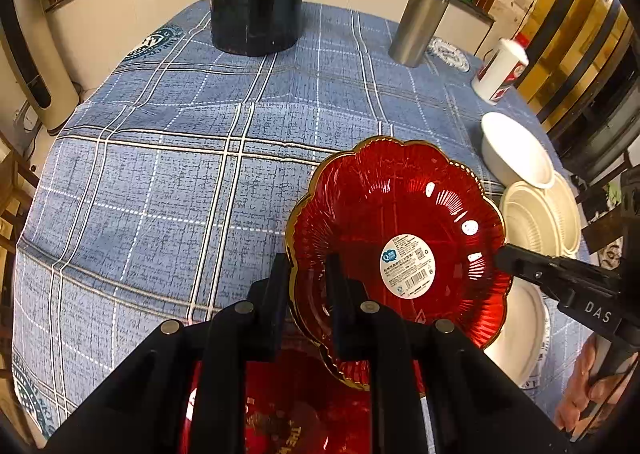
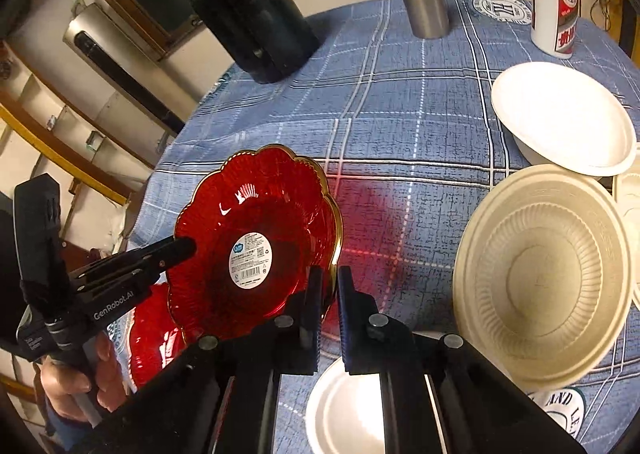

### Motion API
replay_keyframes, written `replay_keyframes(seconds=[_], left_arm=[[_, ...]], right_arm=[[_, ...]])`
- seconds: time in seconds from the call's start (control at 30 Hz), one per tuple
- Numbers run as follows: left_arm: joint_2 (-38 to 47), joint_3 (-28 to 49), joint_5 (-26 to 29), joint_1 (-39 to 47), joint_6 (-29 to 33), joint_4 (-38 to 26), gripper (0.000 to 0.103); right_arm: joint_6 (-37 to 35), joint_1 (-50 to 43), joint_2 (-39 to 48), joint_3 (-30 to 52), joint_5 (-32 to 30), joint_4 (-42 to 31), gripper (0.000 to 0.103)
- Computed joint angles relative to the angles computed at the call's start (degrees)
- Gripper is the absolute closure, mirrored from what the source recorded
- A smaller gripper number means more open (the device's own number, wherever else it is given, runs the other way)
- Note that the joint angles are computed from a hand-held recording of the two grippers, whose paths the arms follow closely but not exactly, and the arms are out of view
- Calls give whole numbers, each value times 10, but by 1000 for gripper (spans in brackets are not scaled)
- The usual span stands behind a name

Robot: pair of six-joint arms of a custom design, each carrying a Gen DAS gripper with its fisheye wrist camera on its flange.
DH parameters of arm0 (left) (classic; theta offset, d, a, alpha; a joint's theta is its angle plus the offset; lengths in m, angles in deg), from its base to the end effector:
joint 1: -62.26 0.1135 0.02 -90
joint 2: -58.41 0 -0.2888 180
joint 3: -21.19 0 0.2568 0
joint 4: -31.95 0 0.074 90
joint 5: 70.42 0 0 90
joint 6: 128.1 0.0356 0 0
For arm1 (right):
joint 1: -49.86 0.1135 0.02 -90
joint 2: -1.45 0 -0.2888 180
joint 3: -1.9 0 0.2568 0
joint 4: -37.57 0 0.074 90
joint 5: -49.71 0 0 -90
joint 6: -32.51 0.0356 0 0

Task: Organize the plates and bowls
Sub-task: 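Carry the stickered red plate onto the other red plate with the left gripper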

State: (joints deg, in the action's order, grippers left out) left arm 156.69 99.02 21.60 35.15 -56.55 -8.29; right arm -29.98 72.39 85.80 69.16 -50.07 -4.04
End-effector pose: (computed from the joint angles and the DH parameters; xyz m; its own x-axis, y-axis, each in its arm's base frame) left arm 0.3162 -0.1633 0.2140 -0.8853 0.0979 -0.4546 0.2009 0.9622 -0.1841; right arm 0.2690 0.1181 0.2322 -0.9121 0.1144 -0.3937 -0.0426 0.9286 0.3687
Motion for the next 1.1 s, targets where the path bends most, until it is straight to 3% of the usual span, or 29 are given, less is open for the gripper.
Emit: replay_keyframes(seconds=[0.37,0.67,0.87,1.1], left_arm=[[-173,-148,2,25,-6,24,89],[-335,-274,-3,68,-6,-9,87],[-376,-344,14,109,-4,-6,87],[-356,-378,35,136,1,26,87]], right_arm=[[42,84,-61,-46,-1,29,96],[82,196,-51,-60,11,69,96],[92,265,-23,-55,38,78,95],[88,305,24,-43,74,78,95]])
